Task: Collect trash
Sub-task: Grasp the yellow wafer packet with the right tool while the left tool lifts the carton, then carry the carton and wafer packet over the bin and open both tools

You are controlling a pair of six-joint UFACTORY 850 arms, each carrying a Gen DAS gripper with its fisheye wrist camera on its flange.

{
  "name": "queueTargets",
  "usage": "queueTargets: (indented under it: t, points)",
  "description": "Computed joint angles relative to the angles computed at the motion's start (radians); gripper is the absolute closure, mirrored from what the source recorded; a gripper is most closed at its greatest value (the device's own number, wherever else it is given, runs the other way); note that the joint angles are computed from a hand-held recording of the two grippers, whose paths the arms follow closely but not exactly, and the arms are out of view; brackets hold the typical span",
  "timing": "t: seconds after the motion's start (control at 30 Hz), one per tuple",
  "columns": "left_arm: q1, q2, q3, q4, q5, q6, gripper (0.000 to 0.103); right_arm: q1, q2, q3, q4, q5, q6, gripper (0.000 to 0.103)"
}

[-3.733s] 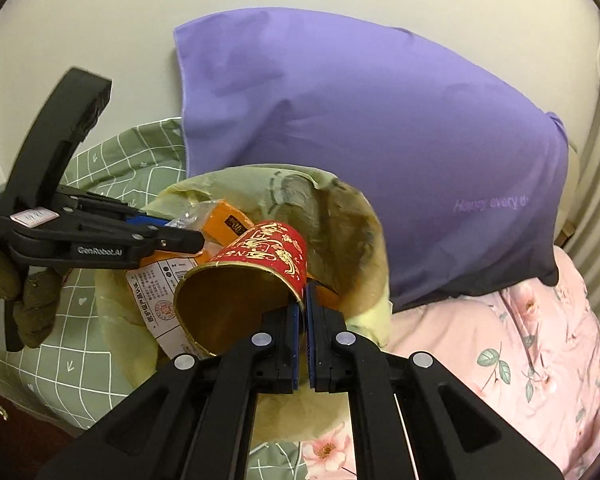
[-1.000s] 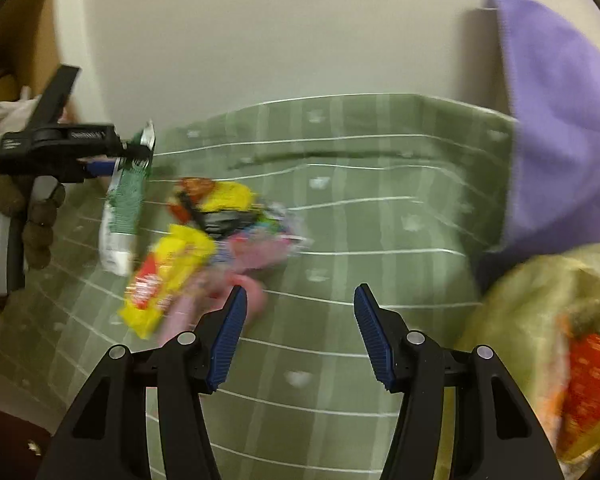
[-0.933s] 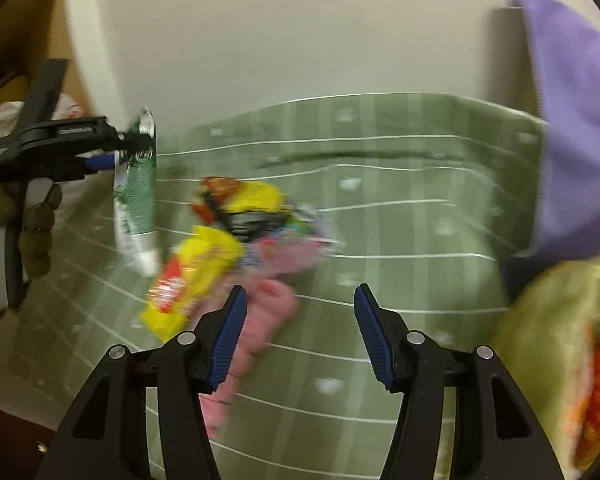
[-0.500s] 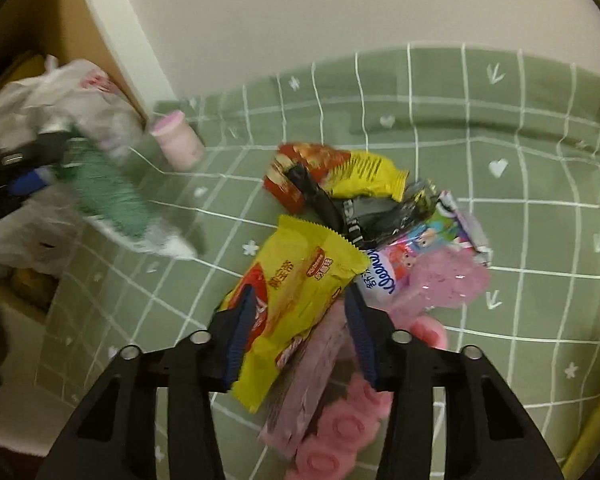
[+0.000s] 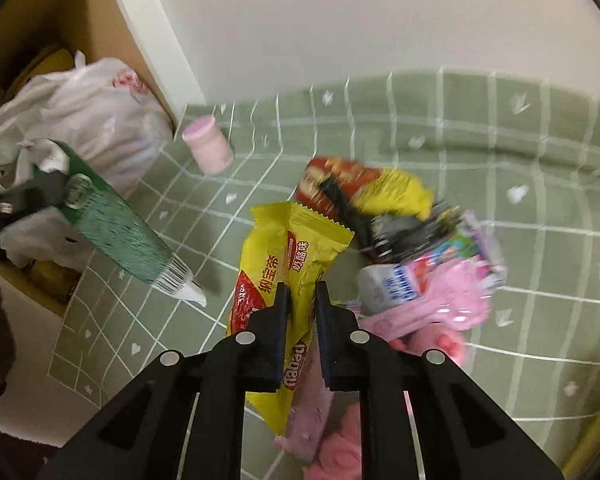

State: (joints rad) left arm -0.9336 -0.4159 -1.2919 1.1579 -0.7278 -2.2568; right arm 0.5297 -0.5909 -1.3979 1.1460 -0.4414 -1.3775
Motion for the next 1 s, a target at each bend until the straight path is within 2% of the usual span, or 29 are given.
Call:
queueTargets:
  t: [0.2,0.4,0.57,0.67,0.77,0.93,1.0]
  points:
    - [0.032,-0.049,-0.035,0.039,0.033,-0.017,0.048,-0.059,0.092,0.073,0.131,0.032,-0.103,0.089]
    - [0.063,-0.114,-0.108,0.057,0.030,0.014,0.047,-0.105,0.162,0.132,0.225,0.073,-0.182,0.089]
    - [0.083,-0.136,-0.170,0.086,0.070,0.024,0.048,-0.144,0.223,0.187,0.360,0.100,-0.306,0.089]
    - [0.080,-0.156,-0.249,0.122,0.062,0.077,0.048,-0.169,0.269,0.222,0.495,0.118,-0.434,0.089]
    - [0.077,-0.188,-0.347,0.172,0.088,0.115,0.048,-0.199,0.330,0.269,0.677,0.132,-0.619,0.089]
    - [0.072,-0.269,-0.539,0.263,0.181,0.155,0.048,-0.256,0.434,0.348,1.063,0.157,-0.997,0.089]
    - [0.070,-0.324,-0.646,0.253,0.231,0.212,0.048,-0.290,0.473,0.378,1.206,0.160,-1.124,0.089]
